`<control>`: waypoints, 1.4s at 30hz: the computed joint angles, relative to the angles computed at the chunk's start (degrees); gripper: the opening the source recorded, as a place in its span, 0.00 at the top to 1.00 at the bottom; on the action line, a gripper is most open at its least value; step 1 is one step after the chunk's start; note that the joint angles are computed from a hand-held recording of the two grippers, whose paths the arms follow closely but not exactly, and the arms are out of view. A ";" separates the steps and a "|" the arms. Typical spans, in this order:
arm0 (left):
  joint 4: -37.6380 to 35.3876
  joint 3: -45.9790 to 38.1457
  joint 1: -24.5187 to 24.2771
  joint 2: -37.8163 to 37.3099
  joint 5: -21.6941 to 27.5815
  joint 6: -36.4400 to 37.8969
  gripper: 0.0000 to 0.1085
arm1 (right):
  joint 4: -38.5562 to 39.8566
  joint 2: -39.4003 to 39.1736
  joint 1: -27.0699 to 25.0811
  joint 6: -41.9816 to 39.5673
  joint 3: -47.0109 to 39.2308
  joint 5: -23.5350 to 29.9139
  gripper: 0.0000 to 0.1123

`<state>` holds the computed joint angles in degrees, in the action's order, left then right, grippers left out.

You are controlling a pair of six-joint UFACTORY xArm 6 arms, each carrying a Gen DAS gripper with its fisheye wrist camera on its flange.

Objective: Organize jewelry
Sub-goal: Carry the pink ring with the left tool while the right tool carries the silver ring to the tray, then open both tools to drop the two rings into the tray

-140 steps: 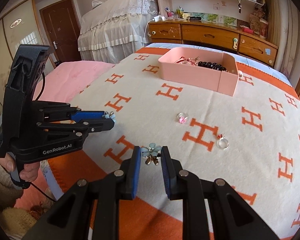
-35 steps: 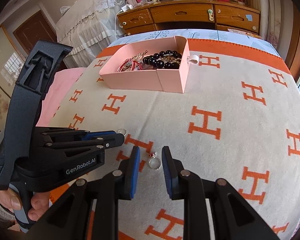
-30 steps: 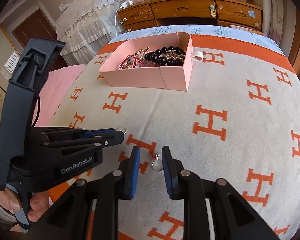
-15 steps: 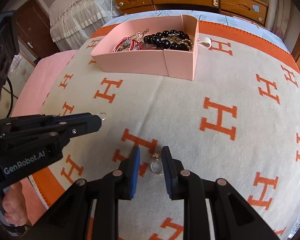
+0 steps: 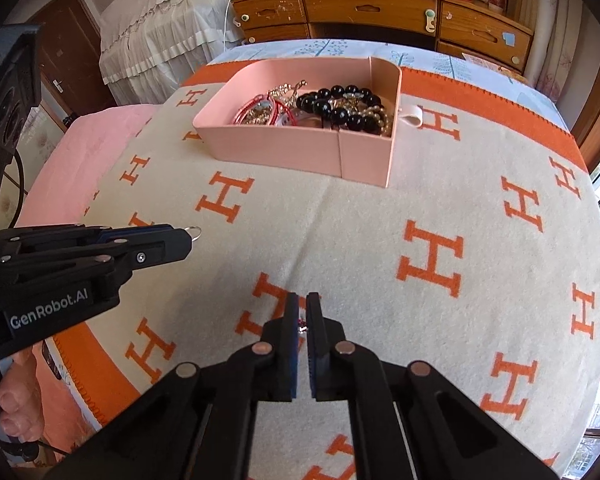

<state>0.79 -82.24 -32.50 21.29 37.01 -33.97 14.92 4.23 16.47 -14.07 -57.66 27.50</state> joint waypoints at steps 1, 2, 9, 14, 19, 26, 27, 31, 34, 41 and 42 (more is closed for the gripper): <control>0.56 -0.44 0.21 -0.09 0.13 -0.01 0.93 | -1.26 -0.43 0.30 0.87 0.04 -0.93 0.97; 1.18 -1.00 0.40 -0.02 0.29 -0.15 0.93 | -1.99 -0.77 0.60 1.18 -0.09 -1.67 0.97; 3.59 -6.53 2.01 1.30 2.50 -0.39 0.93 | 0.33 -0.26 1.52 -1.61 -4.79 -1.43 0.97; 4.06 -11.56 2.85 3.34 4.01 0.75 0.93 | 0.25 1.76 0.96 -0.50 -10.22 0.21 0.97; 4.74 -18.92 3.54 7.14 5.87 2.00 0.93 | -1.17 5.61 0.15 3.16 -17.66 0.29 0.97; 5.35 -33.13 4.57 15.24 10.85 4.54 0.93 | -2.30 14.30 -1.15 8.13 -30.33 3.26 0.96; 5.49 -34.83 4.66 16.21 11.66 4.81 0.93 | -2.15 15.12 -1.37 9.12 -31.54 4.01 0.96; 5.53 -39.88 5.09 19.31 14.56 5.71 0.92 | -0.47 17.10 -1.83 9.78 -34.21 5.41 0.96; 5.18 -40.61 5.44 20.02 15.12 6.06 0.87 | -0.47 17.09 -1.84 9.88 -33.68 4.75 0.96; 5.29 -36.88 6.07 18.29 14.27 5.38 0.82 | -0.03 15.59 -2.01 9.36 -31.18 4.46 0.96; 5.59 -36.15 6.08 17.86 14.10 5.08 0.82 | -0.44 15.26 -1.99 9.52 -30.70 4.39 0.96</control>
